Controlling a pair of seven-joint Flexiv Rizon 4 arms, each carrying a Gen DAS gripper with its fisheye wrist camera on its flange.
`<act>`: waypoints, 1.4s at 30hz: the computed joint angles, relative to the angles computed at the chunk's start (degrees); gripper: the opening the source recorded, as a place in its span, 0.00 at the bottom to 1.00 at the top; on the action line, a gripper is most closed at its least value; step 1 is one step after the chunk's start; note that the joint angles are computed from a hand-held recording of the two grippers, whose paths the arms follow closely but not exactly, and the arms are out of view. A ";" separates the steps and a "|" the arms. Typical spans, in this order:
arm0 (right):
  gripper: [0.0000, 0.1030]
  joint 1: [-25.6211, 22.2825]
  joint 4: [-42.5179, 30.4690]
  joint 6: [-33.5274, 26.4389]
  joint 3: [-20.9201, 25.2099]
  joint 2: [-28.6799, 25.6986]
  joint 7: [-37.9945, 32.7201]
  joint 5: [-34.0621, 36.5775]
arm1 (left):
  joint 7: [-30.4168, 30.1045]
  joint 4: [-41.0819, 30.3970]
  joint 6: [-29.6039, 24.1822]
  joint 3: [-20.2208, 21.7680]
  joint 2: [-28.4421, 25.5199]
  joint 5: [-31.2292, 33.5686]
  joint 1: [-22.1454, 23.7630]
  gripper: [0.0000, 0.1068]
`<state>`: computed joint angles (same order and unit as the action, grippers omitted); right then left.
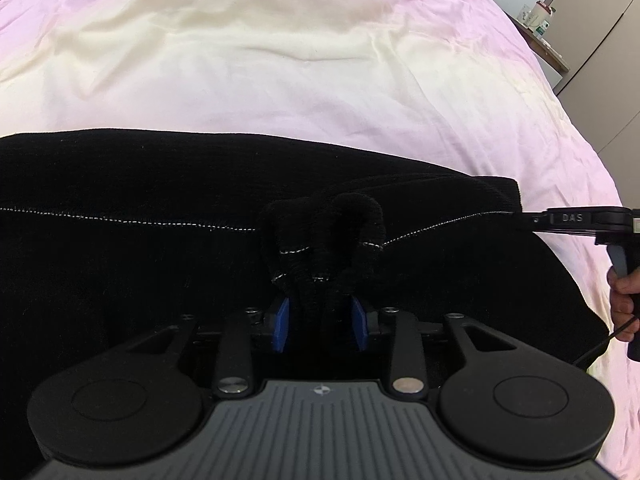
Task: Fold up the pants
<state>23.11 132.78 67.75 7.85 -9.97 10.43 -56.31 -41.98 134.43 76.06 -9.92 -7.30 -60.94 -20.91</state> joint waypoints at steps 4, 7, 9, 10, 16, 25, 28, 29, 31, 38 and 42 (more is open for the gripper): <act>0.05 0.06 -1.46 -1.14 0.70 -1.15 -2.98 4.67 | -5.26 0.01 -0.30 0.55 0.33 3.46 -0.05 0.40; 0.05 0.52 -1.05 -3.31 2.42 1.87 -8.44 9.23 | -8.92 0.55 0.89 0.95 1.19 7.79 -0.23 0.45; 0.07 0.34 1.66 -2.54 2.98 5.68 -8.36 7.90 | -13.54 0.56 0.40 1.95 1.95 14.12 0.09 0.52; 0.07 0.12 3.30 -1.83 3.68 7.97 -8.01 7.49 | -16.19 0.50 -0.17 2.60 2.58 17.65 0.44 0.58; 0.30 1.29 10.95 -7.29 12.76 21.45 -3.42 4.45 | -15.73 5.33 0.22 4.41 10.52 16.15 -0.39 0.63; 0.25 7.63 13.59 -15.43 16.99 20.01 4.03 1.38 | -26.58 11.05 -8.68 10.20 25.49 37.78 5.90 0.63; 0.14 5.70 15.66 -9.36 13.65 20.44 8.94 -1.95 | -29.11 12.74 -11.77 12.59 30.59 41.66 8.33 0.63; 0.12 5.38 16.07 -8.25 13.28 20.58 9.21 -1.11 | -29.61 13.22 -12.78 13.37 32.13 42.81 9.32 0.63; 0.09 5.62 16.66 -7.13 13.47 20.41 7.70 2.78 | -30.88 13.82 -14.98 14.45 34.73 45.27 11.75 0.63; 0.08 9.98 11.36 -18.21 16.67 19.71 -1.96 14.41 | -30.67 16.90 -12.71 20.41 39.99 45.30 17.72 0.68; 0.08 12.44 9.22 -25.11 18.21 21.32 -6.60 20.09 | -28.81 18.25 -10.21 23.06 40.25 42.43 19.41 0.74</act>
<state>35.55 141.99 42.64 26.06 11.35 3.83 -36.23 -70.79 152.68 65.86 13.15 32.95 -18.52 -1.50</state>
